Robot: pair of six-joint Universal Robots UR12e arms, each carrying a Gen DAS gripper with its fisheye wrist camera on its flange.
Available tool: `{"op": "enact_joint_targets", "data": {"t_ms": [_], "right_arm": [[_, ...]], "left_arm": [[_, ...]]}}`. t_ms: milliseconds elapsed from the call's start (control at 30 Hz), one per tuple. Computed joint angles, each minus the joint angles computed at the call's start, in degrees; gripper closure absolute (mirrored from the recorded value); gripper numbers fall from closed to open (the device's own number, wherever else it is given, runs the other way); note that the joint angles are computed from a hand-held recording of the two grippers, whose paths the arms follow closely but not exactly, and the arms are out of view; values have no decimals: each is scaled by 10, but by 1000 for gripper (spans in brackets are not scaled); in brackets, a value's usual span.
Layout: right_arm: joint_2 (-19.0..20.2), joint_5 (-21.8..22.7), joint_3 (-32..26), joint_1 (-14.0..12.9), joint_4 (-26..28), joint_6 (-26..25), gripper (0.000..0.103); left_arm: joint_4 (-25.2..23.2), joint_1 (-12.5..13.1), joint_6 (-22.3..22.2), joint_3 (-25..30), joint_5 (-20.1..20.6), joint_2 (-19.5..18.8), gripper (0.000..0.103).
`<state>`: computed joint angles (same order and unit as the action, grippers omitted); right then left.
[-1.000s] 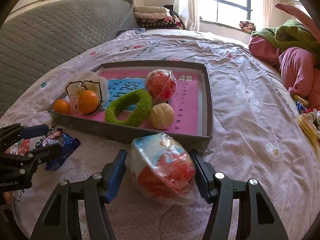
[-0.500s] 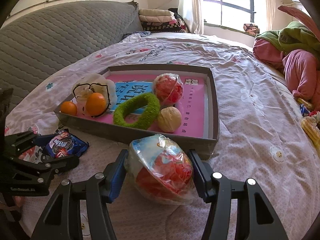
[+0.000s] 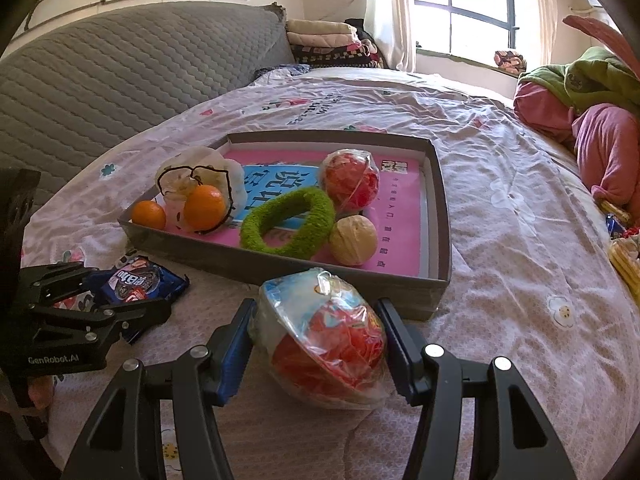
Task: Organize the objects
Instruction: 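Lift the snack pack with the left gripper while the right carries the bagged ball toward the tray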
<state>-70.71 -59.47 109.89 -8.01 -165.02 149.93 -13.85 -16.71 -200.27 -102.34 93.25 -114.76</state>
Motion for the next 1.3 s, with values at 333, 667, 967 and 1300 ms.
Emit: {"op": "enact_joint_targets", "data": {"t_ms": [333, 667, 967, 1300], "right_arm": [[-3, 40, 4, -8, -7, 9, 44], [-4, 51, 6, -10, -12, 10, 44], [-5, 68, 8, -12, -25, 18, 44], [-6, 91, 7, -7, -69, 32, 44]], "left_arm": [[16, -2, 4, -3, 10, 6, 46], [21, -2, 4, -4, 12, 8, 46], [56, -9, 25, -5, 47, 14, 47], [64, -11, 30, 4, 63, 14, 47]]}}
